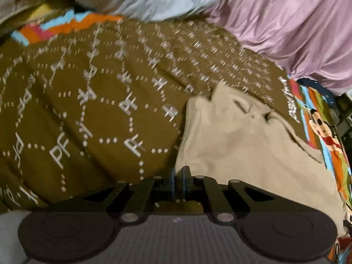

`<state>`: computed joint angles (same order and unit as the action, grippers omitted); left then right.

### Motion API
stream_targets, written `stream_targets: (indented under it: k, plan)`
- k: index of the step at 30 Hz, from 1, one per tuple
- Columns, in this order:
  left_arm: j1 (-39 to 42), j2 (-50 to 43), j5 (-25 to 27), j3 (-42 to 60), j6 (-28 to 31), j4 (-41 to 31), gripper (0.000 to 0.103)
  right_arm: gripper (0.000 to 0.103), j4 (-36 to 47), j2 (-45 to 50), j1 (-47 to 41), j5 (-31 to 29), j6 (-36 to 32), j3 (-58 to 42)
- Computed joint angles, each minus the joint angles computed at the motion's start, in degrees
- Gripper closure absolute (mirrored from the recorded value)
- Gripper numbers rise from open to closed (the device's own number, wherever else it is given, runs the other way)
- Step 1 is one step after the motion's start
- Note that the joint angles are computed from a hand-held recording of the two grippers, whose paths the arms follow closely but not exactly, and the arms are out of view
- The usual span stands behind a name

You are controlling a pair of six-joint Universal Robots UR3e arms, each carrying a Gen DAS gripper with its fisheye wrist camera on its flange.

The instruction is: Fold large clothes

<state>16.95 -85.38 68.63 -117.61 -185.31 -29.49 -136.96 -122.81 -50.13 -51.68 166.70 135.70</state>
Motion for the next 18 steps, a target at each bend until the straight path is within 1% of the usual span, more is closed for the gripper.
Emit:
stream_targets:
  k: [2,3,5,6,7,8,10,11,12,13,14,15,16,17,18]
  plan:
    - [-1.77,-0.35,2.55,0.19,0.1,0.25,0.096,0.097,4.25,-5.3,-2.21,0.65,-1.4,2.13]
    - [-3.33,-1.67,4.71,1.17,-0.18,-0.08,0.096,0.097,4.87,-6.94,-2.49,0.76,-1.71,2.63]
    - [-5.48,-4.28,7.53,3.11,-0.34,0.0,0.095,0.097,1.71,-6.19,-0.25,-1.4,-0.67,3.29]
    - [-5.95,-4.25,8.05,3.15,-0.26,0.43,0.095,0.097,-1.1,-4.49,1.38,-2.83,0.37,3.5]
    - [-5.26,-3.43,7.19,2.13,0.45,1.05,0.094,0.096,-3.33,-3.46,2.71,-4.02,1.25,3.73]
    - [-3.76,-1.77,4.75,0.76,1.18,0.94,0.092,0.095,-4.94,-2.93,3.34,-4.61,1.65,3.93]
    - [0.3,2.05,-0.52,-2.49,1.29,-0.14,0.081,0.087,-5.67,-5.32,3.08,-5.67,1.14,4.82]
    - [1.69,3.95,-1.9,-4.14,0.44,0.1,0.066,0.078,-6.52,-7.0,2.55,-5.84,0.98,5.51]
    - [2.5,6.03,-2.15,-5.91,-1.3,1.2,0.052,0.076,-7.85,-8.43,2.61,-6.13,1.33,6.07]
    - [2.01,7.85,-0.62,-7.51,-3.33,3.41,0.046,0.076,-11.31,-8.18,3.59,-7.14,1.95,6.31]
    - [0.17,8.35,2.51,-8.22,-5.11,6.47,0.039,0.073,-16.14,-7.57,5.93,-9.62,2.34,6.59]
    - [-2.64,7.97,6.49,-8.03,-6.19,9.48,0.032,0.063,-21.26,-6.39,9.08,-12.79,2.17,6.85]
    - [-6.28,6.27,10.88,-6.61,-6.41,12.26,0.029,0.056,-27.37,-3.29,13.76,-17.04,2.17,6.43]
    - [-9.87,3.87,14.74,-4.59,-6.3,14.75,0.026,0.043,-32.65,0.65,18.48,-20.46,1.95,5.34]
    - [-13.58,0.54,17.98,-2.26,-5.78,18.13,0.023,0.036,-36.85,5.31,23.06,-23.06,1.78,3.39]
